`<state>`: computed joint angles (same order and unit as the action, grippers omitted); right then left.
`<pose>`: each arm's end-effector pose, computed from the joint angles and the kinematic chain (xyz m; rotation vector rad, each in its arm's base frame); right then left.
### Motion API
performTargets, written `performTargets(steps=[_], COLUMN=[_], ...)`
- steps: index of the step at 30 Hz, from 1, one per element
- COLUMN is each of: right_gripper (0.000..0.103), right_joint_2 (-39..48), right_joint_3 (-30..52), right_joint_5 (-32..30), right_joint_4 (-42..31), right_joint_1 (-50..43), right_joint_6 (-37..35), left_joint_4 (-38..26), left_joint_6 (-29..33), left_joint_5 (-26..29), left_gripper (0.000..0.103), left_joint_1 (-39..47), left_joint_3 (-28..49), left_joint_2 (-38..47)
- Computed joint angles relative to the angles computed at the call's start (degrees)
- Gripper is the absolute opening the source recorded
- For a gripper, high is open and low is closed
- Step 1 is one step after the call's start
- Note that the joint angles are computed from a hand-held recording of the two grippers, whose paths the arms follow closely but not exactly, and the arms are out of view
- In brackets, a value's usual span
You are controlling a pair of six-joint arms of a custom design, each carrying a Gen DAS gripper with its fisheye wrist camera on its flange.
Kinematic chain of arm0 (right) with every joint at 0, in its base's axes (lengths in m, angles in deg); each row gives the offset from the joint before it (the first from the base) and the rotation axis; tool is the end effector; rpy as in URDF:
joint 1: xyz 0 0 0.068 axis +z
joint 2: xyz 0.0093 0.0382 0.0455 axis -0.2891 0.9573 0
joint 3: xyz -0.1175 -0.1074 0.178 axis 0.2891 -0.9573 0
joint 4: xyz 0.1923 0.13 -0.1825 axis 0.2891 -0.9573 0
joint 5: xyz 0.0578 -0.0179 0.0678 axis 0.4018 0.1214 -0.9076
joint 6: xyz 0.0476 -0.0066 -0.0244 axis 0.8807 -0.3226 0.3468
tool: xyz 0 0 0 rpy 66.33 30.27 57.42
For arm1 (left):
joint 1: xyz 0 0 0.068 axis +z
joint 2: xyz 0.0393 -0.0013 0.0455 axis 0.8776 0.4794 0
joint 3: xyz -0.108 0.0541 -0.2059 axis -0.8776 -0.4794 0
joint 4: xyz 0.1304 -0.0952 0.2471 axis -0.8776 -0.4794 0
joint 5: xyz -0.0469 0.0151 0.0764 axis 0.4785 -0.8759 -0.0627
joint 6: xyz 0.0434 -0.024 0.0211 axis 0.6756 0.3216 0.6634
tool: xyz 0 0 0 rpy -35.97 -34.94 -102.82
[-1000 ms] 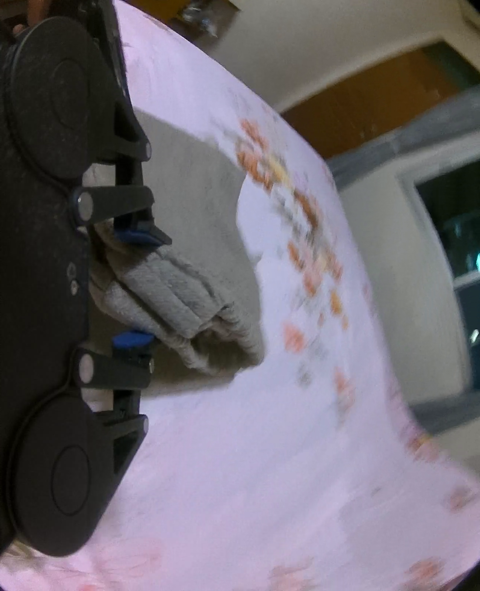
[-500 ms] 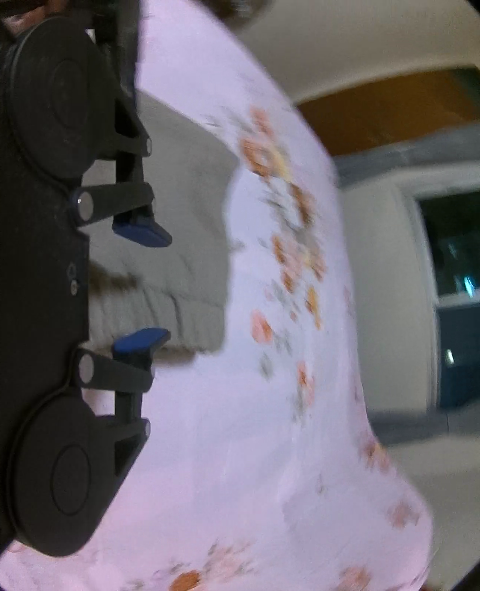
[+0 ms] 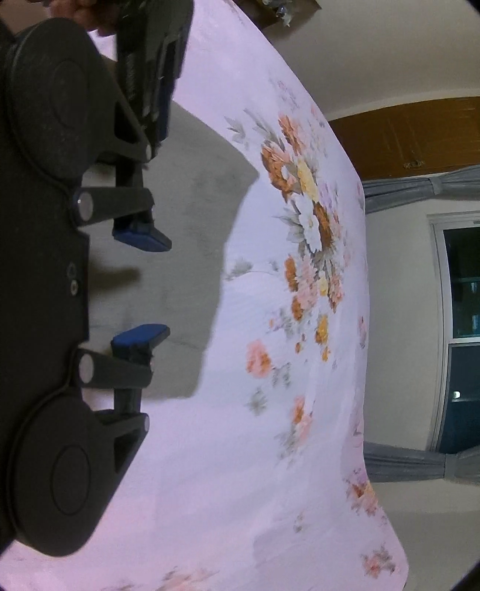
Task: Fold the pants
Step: 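Smooth the folded pants with both open grippers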
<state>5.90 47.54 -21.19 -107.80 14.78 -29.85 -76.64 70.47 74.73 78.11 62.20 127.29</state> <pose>0.2291 0.1314 0.2445 -0.2495 2.2602 0.1484 0.2556 0.0603 0.2017 0.1553 2.4211 -0.3335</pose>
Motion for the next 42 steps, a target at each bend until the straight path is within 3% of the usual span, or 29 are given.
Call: performTargets(steps=[4, 8, 13, 17, 22, 28, 34, 37, 39, 42], right_gripper=[0.044, 0.044, 0.045, 0.046, 0.046, 0.047, 0.048, 0.048, 0.048, 0.048], right_joint_2=[6.98, 6.83, 6.95, 14.09, 9.58, -1.29, -11.56, -10.77, -11.13, -16.66], right_joint_3=[0.46, -3.91, -0.12, 1.41, 1.32, -3.52, -10.53, -12.39, -10.82, -11.2], right_joint_5=[-0.02, -1.38, -1.73, -1.84, -2.26, 0.79, 6.95, 7.62, 9.31, 11.69], right_joint_4=[4.89, 7.18, 7.26, 8.26, 6.41, 0.94, -5.24, -6.19, -8.02, -9.93], right_joint_1=[-2.66, -5.02, -4.9, -6.24, -5.68, -1.07, 6.19, 6.9, 8.64, 11.51], right_joint_6=[-2.12, -2.72, -3.3, -4.41, -2.24, -1.36, 2.31, 2.44, 3.36, 5.5], left_joint_4=[7.25, 12.23, 15.25, 16.06, 14.88, 7.83, 0.59, -3.03, -5.99, -11.09], left_joint_6=[-3.18, -6.64, -9.12, -8.81, -6.7, -3.79, 1.22, 3.4, 4.43, 5.16], left_joint_5=[-2.55, -6.11, -9.02, -9.68, -10.47, -8.57, -5.17, -3.84, -4.41, -1.11], left_gripper=[0.027, 0.027, 0.027, 0.027, 0.027, 0.027, 0.027, 0.027, 0.027, 0.027], left_joint_1=[-3.46, -7.21, -9.8, -10.15, -9.62, -7.21, -3.13, -1.61, -1.31, 2.42], left_joint_3=[2.97, 7.71, 12.52, 11.63, 7.52, 1.89, -9.26, -15.28, -16.27, -15.9], left_joint_2=[7.67, 15.03, 21.47, 21.39, 15.22, 4.63, -12.12, -22.2, -26.91, -31.3])
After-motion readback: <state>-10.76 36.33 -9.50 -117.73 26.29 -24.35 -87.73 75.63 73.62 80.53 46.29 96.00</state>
